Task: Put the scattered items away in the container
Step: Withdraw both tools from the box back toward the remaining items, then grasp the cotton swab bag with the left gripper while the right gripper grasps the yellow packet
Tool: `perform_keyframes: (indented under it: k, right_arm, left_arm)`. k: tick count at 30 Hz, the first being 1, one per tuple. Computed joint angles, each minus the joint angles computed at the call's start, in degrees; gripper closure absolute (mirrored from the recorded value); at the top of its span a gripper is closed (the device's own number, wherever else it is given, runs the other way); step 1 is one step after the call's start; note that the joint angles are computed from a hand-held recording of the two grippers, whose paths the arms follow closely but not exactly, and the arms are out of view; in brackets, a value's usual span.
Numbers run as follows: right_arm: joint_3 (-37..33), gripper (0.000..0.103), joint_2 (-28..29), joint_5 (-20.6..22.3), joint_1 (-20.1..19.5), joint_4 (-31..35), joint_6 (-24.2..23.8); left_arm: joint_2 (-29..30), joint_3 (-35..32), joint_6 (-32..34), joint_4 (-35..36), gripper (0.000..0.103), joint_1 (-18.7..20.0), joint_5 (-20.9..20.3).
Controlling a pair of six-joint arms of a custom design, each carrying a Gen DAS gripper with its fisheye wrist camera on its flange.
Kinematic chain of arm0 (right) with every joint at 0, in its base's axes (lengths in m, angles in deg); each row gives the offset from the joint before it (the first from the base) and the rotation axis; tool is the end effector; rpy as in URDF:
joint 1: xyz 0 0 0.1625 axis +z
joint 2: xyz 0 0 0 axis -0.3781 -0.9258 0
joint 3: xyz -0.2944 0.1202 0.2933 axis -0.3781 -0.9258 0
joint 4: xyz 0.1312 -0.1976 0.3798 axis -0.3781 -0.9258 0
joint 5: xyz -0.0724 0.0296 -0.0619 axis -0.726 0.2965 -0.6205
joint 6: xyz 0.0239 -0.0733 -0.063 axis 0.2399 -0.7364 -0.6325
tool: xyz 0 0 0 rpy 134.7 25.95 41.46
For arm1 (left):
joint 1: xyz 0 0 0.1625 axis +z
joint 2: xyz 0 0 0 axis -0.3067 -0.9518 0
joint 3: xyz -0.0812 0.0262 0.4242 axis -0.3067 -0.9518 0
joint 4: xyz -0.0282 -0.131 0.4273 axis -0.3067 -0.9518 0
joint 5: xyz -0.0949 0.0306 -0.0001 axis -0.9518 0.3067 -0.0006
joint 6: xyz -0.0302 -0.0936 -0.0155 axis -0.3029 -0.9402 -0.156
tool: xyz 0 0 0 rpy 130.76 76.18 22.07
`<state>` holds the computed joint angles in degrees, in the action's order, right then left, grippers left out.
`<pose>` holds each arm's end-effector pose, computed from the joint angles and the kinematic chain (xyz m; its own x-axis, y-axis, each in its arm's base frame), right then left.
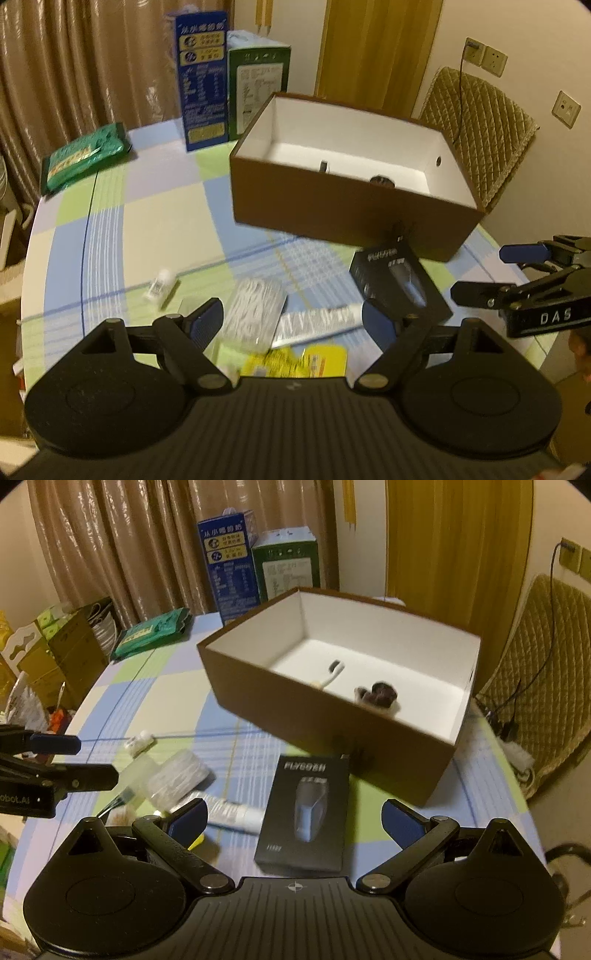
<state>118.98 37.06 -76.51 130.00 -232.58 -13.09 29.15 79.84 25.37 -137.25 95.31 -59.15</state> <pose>0.3373 -0.8258 -0.0605 -0.7890 0.0056 0.6143 -0.3938 0.7629 -0.5128 -0.0121 -0.8385 0.3307 -0.6526 0.5282 -0.5433 0.7086 0.6793 -0.1907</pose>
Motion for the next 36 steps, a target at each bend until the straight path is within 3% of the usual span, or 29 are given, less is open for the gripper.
perform_keyframes:
  k: [14,27,36]
  right_arm:
    - [4.78,0.005,-1.77,4.15,0.15,2.0,3.53]
    - [3.79,0.006,-0.6,14.33,-2.18,5.78,11.61]
    - [-2.51,0.038,3.0,23.87,-4.69,12.37,18.76]
  left_arm:
    - [-4.07,4.37,-3.73,1.54,0.024,1.72,2.72]
    - [-3.98,4.69,-6.39,1.14,0.026,4.11,5.12]
    - [-1.69,2.36,-6.89,1.62,0.027,5.05,6.87]
